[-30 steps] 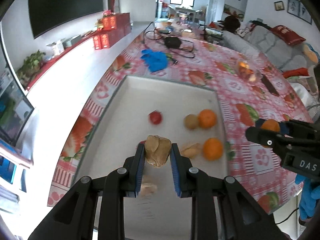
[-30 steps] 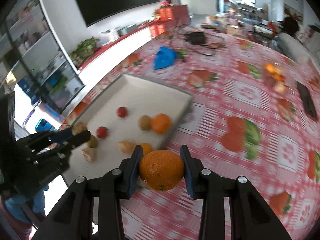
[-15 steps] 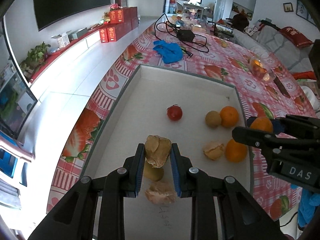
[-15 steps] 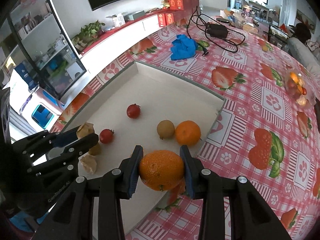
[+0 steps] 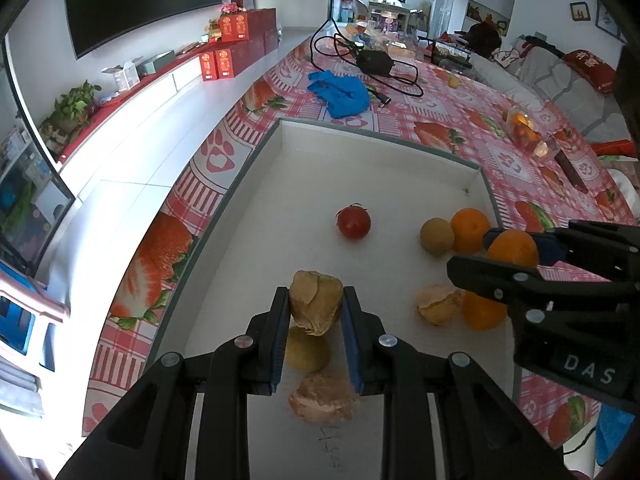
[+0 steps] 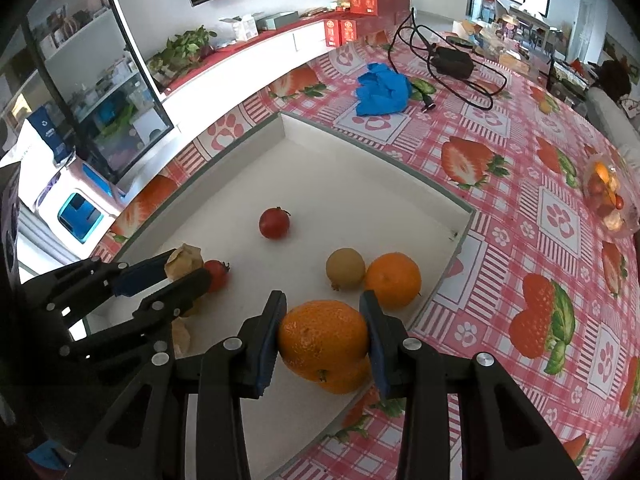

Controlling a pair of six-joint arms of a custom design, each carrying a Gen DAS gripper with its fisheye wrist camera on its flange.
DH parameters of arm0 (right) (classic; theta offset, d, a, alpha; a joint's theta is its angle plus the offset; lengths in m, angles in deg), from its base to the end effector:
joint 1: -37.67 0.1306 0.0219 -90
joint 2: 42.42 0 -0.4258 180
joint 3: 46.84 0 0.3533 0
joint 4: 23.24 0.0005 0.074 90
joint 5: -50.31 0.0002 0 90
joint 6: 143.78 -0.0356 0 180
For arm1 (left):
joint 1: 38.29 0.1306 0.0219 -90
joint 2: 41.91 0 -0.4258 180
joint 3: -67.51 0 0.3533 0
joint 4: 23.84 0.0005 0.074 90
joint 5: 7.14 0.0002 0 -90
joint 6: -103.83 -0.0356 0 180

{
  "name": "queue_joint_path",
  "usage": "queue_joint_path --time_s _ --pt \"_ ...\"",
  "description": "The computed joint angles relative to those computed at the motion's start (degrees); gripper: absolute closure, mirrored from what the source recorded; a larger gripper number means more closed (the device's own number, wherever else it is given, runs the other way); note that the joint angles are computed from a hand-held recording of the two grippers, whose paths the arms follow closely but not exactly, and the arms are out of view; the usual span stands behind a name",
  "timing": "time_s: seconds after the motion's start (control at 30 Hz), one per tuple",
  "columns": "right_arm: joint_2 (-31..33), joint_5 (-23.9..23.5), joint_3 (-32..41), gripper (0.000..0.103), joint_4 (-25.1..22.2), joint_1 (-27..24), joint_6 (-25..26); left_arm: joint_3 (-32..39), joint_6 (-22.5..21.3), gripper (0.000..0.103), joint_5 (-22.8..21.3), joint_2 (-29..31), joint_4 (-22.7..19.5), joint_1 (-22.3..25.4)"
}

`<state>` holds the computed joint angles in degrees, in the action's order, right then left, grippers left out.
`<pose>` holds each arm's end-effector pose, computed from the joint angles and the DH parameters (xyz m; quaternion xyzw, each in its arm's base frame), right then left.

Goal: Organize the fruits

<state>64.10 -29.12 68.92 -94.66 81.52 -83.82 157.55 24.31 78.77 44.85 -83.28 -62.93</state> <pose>0.3960 0.3707 0.4991 -0.0942 0.9622 0.0724 0.2451 0.3748 -0.1697 0.4849 0.1075 0.9501 -0.0552 0.2876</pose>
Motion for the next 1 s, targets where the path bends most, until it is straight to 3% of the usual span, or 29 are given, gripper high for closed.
queue_joint_path --time_s 0.17,0.27,0.33,0.37,0.43,0.57,0.63,0.67,0.7,0.87,1.0 --pt "1.6 -1.1 1.6 0.063 -1.0 -0.4 -0.6 0.2 0.2 0.072 -0.5 0.2 0.1 0.0" --pt "1.9 -1.4 2.2 0.062 -1.5 -0.2 -0.5 0.2 0.0 0.057 -1.5 0.2 -0.1 -0.2" --pt "1.7 -1.3 2.2 0.054 -1.2 -0.1 -0.2 -0.1 0.3 0.027 -2.1 0.0 -0.1 -0.1" --pt "1.4 -1.5 2.1 0.049 -0.8 -0.1 0.1 -0.5 0.9 0.024 -2.3 -0.5 0.4 -0.1" --pt "1.1 -0.3 2.2 0.024 -0.5 0.3 0.5 -0.8 1.3 0.023 -2.2 -1.0 0.9 -0.1" --pt "1.0 1.3 3.5 0.022 -1.3 1.0 1.4 -0.4 1.5 0.019 -2.0 -1.0 -0.2 -0.4" --pt "1.0 2.1 4.3 0.022 -2.4 1.2 1.2 -0.8 1.8 0.007 -2.0 -1.7 0.4 -0.5" --pt "1.1 2.3 4.6 0.018 -3.0 1.2 1.0 -0.9 2.1 0.003 -2.1 -2.0 0.6 -0.5" --pt "1.2 2.4 5.0 0.0 -4.0 1.2 0.6 -1.0 2.5 0.0 -2.4 -2.4 0.9 -0.6" --pt "0.7 2.0 5.6 0.0 -6.0 0.9 0.0 0.1 3.2 0.0 -4.9 -2.5 -1.9 -1.5" --pt "0.7 2.8 6.4 0.0 -8.4 1.3 0.1 0.5 4.4 0.0 -2.5 -2.8 -3.1 -1.1"
